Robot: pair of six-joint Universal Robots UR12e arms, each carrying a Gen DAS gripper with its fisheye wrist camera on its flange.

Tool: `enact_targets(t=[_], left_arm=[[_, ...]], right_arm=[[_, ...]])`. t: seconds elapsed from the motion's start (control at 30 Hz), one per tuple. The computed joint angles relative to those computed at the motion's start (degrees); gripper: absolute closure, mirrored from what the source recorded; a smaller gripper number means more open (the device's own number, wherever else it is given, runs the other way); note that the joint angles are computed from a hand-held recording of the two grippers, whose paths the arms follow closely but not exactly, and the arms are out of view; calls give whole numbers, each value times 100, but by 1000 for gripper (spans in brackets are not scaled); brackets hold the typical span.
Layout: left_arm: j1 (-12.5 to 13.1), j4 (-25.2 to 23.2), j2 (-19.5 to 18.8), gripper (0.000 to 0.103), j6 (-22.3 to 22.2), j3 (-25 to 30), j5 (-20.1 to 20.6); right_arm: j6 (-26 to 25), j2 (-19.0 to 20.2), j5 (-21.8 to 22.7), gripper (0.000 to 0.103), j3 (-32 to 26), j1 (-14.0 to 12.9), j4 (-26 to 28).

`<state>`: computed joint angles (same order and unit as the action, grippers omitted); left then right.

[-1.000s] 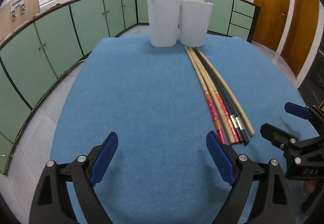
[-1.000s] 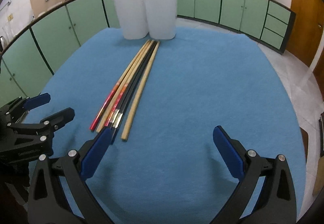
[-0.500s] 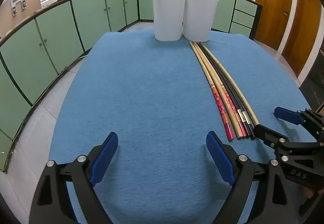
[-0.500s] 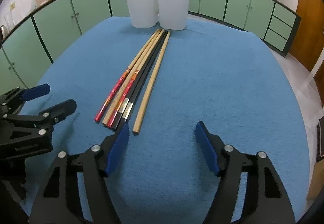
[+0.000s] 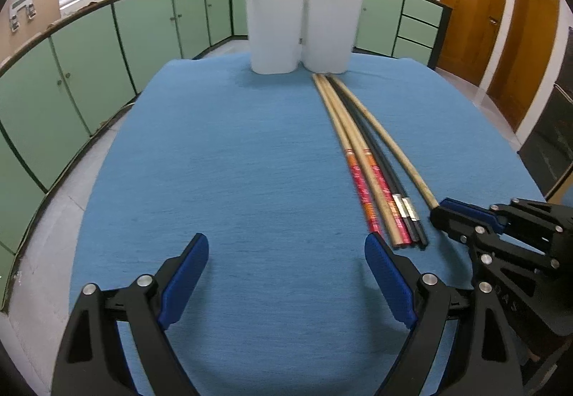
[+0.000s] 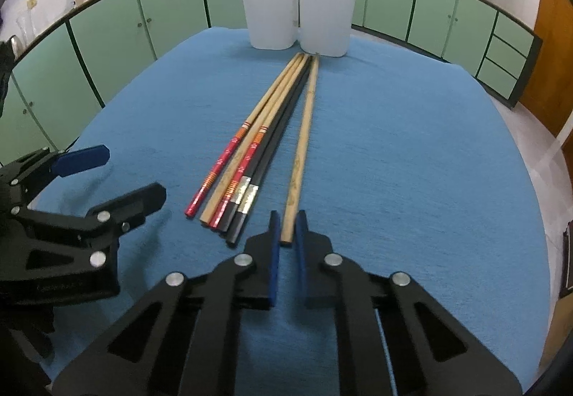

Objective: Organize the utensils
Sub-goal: 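Grasp a plain wooden chopstick with the right tool while the left grasps a red one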

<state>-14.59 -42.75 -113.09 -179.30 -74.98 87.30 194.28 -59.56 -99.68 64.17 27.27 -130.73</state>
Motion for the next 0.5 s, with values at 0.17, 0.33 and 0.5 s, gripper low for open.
enact_targets(t=[0.17, 0.33, 0.5], left_arm=[[-53, -90, -39, 16, 33, 54, -82], [-125, -205, -126, 16, 93, 158, 35], [-162, -277, -194, 16, 64, 247, 250]], right_arm=[[98, -114, -91, 97, 170, -63, -49], [155, -202, -96, 97, 321, -108, -151], [152, -215, -69, 96, 371, -112, -234]])
